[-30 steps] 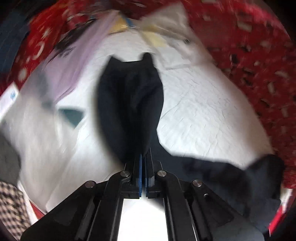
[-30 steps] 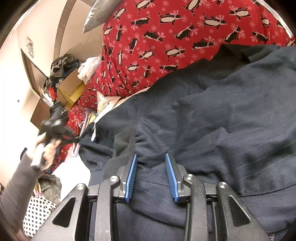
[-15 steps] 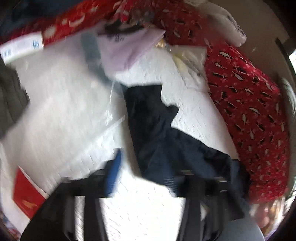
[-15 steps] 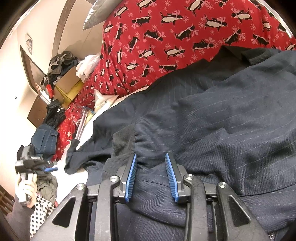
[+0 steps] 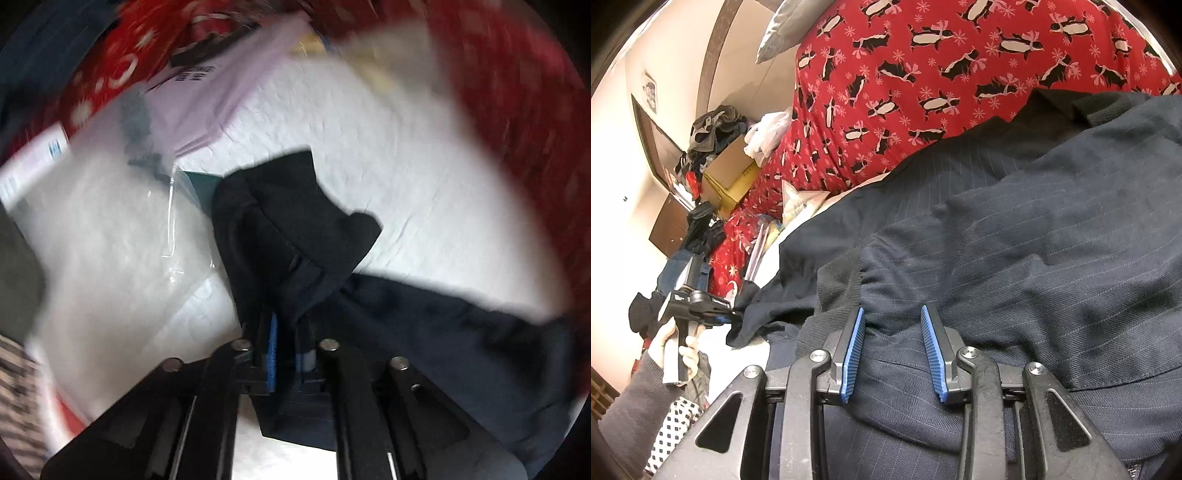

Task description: Fold large clothes

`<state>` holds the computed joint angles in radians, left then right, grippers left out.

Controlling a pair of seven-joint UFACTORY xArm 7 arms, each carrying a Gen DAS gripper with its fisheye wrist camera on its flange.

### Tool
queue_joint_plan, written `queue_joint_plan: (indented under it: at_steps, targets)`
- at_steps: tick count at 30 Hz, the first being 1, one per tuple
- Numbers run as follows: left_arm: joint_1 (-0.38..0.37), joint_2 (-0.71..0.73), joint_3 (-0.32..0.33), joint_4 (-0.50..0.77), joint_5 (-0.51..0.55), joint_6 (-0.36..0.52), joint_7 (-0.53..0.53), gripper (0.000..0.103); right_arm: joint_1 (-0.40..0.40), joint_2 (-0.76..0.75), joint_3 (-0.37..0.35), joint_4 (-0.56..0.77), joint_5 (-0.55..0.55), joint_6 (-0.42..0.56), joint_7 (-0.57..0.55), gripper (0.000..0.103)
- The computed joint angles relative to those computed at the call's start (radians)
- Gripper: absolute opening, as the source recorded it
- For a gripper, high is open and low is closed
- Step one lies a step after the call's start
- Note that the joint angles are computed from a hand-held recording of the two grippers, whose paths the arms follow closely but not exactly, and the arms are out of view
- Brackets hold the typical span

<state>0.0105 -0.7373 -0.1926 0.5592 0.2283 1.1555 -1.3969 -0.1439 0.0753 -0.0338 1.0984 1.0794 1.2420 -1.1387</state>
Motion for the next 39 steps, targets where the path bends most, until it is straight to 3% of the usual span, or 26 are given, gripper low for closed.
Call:
queue_joint_plan:
  at_steps: [6,9,12,16,18,22,27,30,32,35,39]
  targets:
    - [-0.016,-0.241,-0.01,-0.039,-0.01,-0.089,0.004,0.002,0.006,-0.006,0.002,0.004,-0.026,-0.006,0.026,0.034]
    - [-0.017,-0.235,-0.05,0.011,-0.035,-0.131,0.0,0.002,0.016,0.016,0.006,0.075,-0.119,0.027,0.127,0.034]
    - [-0.025,-0.155,-0.103,0.103,-0.042,-0.163,0.0,0.002,0.0,0.031,-0.003,0.159,-0.211,0.088,0.223,0.045]
    - [-0.047,-0.013,-0.165,0.232,-0.033,-0.241,-0.01,0.002,-0.04,-0.008,-0.032,0.184,-0.279,0.012,0.154,0.057]
    - [-0.058,0.077,-0.199,0.307,-0.018,-0.28,-0.022,0.002,-0.055,-0.022,-0.049,0.184,-0.346,-0.094,0.119,0.057]
    - [-0.085,0.268,-0.268,0.476,0.057,-0.324,-0.059,0.002,-0.118,0.027,-0.083,0.226,-0.381,-0.176,0.088,0.058]
    - [-0.121,0.543,-0.343,0.723,0.198,-0.323,-0.1,0.002,-0.208,0.118,-0.089,0.267,-0.393,-0.137,0.073,0.059]
    - [-0.167,0.706,-0.361,0.86,0.281,-0.309,-0.123,0.002,-0.253,0.069,-0.067,0.153,-0.283,-0.194,-0.089,0.065]
    - [-0.215,0.835,-0.36,0.961,0.326,-0.304,-0.123,0.002,-0.242,0.028,-0.065,0.082,-0.25,-0.266,-0.16,0.067]
    - [-0.295,1.002,-0.34,1.094,0.361,-0.285,-0.104,0.002,-0.215,0.002,-0.071,0.046,-0.254,-0.306,-0.193,0.076]
    - [-0.376,1.212,-0.306,1.234,0.31,-0.286,-0.066,0.002,-0.218,0.025,-0.087,0.078,-0.236,-0.255,-0.205,0.08]
